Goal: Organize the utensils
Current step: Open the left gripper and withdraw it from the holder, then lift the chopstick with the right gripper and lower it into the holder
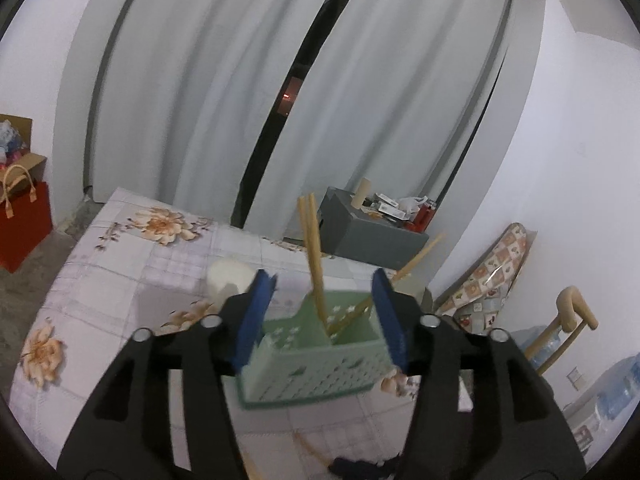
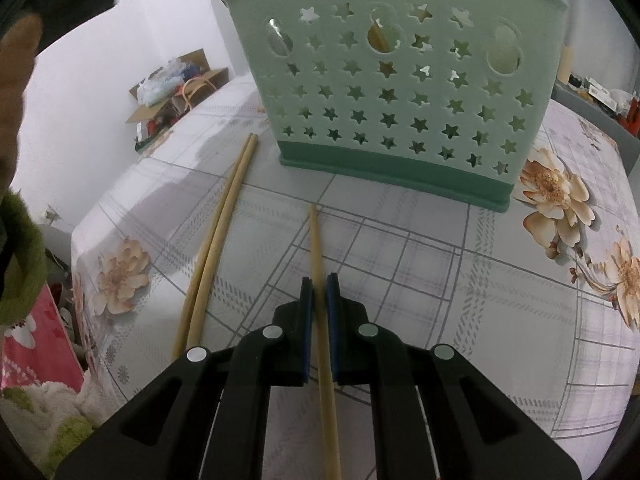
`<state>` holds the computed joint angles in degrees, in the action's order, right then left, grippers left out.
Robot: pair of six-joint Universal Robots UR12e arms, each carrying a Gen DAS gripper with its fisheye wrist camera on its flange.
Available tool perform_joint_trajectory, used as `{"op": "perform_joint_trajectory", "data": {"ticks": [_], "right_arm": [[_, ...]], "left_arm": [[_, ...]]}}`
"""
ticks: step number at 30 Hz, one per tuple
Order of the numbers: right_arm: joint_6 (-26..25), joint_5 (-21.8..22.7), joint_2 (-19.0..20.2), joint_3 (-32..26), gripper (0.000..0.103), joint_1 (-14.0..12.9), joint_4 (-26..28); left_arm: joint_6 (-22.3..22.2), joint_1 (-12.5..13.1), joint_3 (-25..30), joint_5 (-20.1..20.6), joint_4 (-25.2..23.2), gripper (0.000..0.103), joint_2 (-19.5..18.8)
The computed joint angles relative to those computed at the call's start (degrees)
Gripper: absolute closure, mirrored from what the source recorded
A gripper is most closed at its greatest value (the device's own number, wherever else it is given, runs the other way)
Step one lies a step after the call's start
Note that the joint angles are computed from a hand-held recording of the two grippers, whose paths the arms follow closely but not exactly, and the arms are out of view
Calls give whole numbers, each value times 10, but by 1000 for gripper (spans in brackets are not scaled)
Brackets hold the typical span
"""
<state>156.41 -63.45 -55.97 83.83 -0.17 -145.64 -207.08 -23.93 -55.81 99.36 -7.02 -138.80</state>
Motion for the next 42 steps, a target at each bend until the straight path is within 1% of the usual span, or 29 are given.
{"op": "perform_joint_trajectory", "data": {"ticks": [1,3,5,8,9,12,17,20,23,27,30,33,36,39,42], "right_arm": [[-3,1,1,-2,96,1,4],[-7,-2,2,-6,95,2,8],[-11,-4,3,-10,95,2,14],[-17,-6,6,-16,95,3,23],[-18,-6,7,-18,95,3,27],[-23,-7,10,-26,95,5,36],[-36,-19,16,-34,95,9,37],[-42,-33,18,-37,95,15,32],[-42,-40,21,-43,96,18,34],[-36,-47,21,-46,96,20,37],[-23,-36,14,-39,96,16,20],[-5,-16,3,-29,96,10,-7],[21,11,-8,-20,96,1,-47],[59,41,-17,-11,96,-9,-99],[102,61,-24,-5,96,-18,-169]], "left_arm": [[1,-1,-14,5,3,44,7],[5,-4,-37,18,0,39,19],[7,-8,-59,40,-20,37,30],[-5,-12,-91,71,-70,33,46],[-16,-14,-102,80,-95,33,50],[-42,-17,-125,91,-150,32,58],[-50,-26,-146,120,-206,30,61],[-51,-27,-156,119,-206,27,63],[-42,-31,-153,130,-216,26,59],[-39,-31,-154,123,-218,25,57],[-40,-32,-155,122,-219,24,57],[-45,-30,-154,117,-222,24,56],[-49,-29,-154,115,-224,24,56],[-50,-29,-155,117,-222,24,55],[-49,-30,-154,121,-222,23,54]]}}
